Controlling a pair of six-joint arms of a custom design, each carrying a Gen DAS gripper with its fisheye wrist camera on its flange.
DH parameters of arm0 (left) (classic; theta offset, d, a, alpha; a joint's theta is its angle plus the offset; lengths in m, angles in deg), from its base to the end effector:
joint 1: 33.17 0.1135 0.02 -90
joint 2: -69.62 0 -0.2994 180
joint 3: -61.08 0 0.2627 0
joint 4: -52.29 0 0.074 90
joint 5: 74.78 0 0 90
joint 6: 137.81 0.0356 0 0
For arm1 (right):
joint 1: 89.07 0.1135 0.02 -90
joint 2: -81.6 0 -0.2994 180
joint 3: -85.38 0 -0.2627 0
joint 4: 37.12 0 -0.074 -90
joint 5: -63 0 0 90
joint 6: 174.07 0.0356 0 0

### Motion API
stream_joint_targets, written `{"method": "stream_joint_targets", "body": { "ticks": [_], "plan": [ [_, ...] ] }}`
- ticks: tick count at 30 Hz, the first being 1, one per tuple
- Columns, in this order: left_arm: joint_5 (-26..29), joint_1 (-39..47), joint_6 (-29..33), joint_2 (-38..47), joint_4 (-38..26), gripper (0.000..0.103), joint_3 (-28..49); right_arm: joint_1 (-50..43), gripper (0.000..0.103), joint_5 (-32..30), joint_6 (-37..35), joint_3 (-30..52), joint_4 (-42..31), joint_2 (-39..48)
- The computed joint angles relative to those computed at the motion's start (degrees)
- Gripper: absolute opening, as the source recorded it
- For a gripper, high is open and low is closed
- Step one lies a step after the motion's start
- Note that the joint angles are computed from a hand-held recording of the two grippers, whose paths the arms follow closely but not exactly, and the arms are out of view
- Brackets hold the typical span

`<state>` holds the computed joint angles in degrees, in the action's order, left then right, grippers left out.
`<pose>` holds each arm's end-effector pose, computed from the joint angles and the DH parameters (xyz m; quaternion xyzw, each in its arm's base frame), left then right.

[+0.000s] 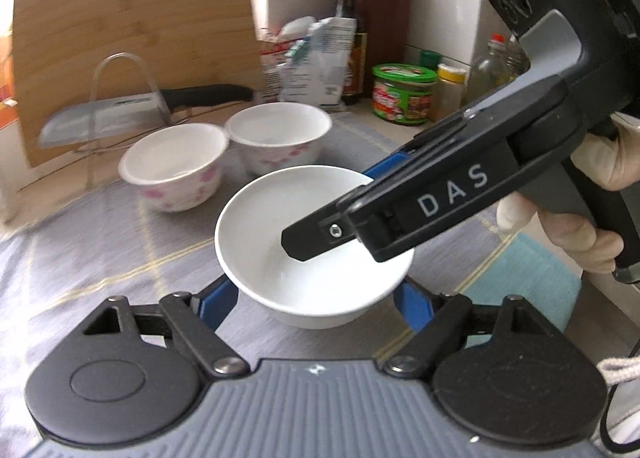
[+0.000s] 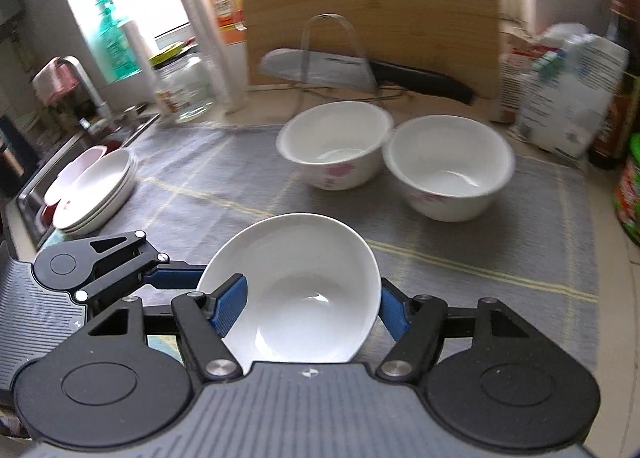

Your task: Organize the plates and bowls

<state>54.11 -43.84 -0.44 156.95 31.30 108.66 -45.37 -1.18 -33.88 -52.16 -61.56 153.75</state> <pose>0.2491 -0.0697 0.1559 0.5161 0.7570 -0.2307 0.3275 0.1687 0.1398 0.1824 0.1212 0.9220 0.0742 0.3602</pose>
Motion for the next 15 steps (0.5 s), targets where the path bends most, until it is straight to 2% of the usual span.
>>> {"method": "stream_joint_targets", "body": {
  "ticks": [6, 15],
  "plan": [
    [0.89, 7.5, 3.89, -0.72, -4.15, 0.084, 1.15, 0.88, 0.075, -2.34, -3.05, 4.82, 4.62, 7.89],
    [2.59, 17.02, 10.22, 1.81, -9.64, 0.084, 5.22, 1.18, 0.075, -5.72, -7.09, 13.59, 7.34, 18.3]
  ]
}}
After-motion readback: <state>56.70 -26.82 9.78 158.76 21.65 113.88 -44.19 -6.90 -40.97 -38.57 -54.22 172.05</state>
